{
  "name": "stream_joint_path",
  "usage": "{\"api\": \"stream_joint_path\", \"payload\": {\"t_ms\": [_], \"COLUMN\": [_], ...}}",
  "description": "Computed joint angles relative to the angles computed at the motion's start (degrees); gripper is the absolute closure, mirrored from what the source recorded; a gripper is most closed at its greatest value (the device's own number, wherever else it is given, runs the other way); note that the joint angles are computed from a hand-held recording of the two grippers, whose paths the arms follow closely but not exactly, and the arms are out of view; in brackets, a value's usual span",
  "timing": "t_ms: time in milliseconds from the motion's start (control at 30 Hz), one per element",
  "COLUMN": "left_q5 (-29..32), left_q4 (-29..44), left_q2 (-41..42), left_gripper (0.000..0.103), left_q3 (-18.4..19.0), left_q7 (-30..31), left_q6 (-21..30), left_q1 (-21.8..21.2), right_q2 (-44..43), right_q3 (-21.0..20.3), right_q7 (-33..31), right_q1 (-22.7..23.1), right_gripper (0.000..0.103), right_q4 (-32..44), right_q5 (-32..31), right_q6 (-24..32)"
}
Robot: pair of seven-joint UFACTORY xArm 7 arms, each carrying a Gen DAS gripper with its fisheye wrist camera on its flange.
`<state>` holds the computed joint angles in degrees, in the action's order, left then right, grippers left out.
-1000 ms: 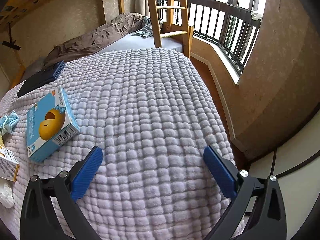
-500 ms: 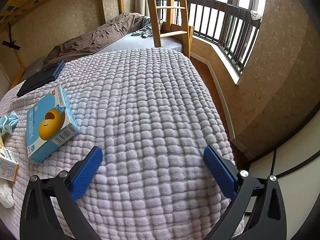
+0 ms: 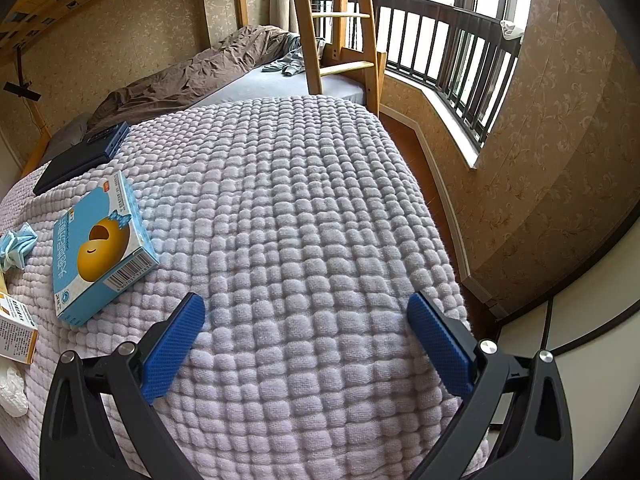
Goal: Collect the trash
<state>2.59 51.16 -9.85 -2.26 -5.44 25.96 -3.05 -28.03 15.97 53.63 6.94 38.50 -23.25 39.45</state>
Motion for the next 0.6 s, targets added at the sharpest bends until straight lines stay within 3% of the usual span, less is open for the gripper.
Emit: {"api": "stream_joint_path", "payload": {"t_ms": [600], "left_q5": [0.0], "left_q4": [0.0], "left_q2": [0.0], "left_gripper": [0.001], "left_q3": [0.0], "left_q7": [-0.1], "left_q6": [0.0], "left_q1": [0.0], "right_q2": [-0.2], "right_q3": [0.0], "right_q7": [0.0], "right_q1": [0.1], "right_gripper": [0.003], "right_q4": [-0.2], "right_q5": [0.0], "right_q6": [0.0]}}
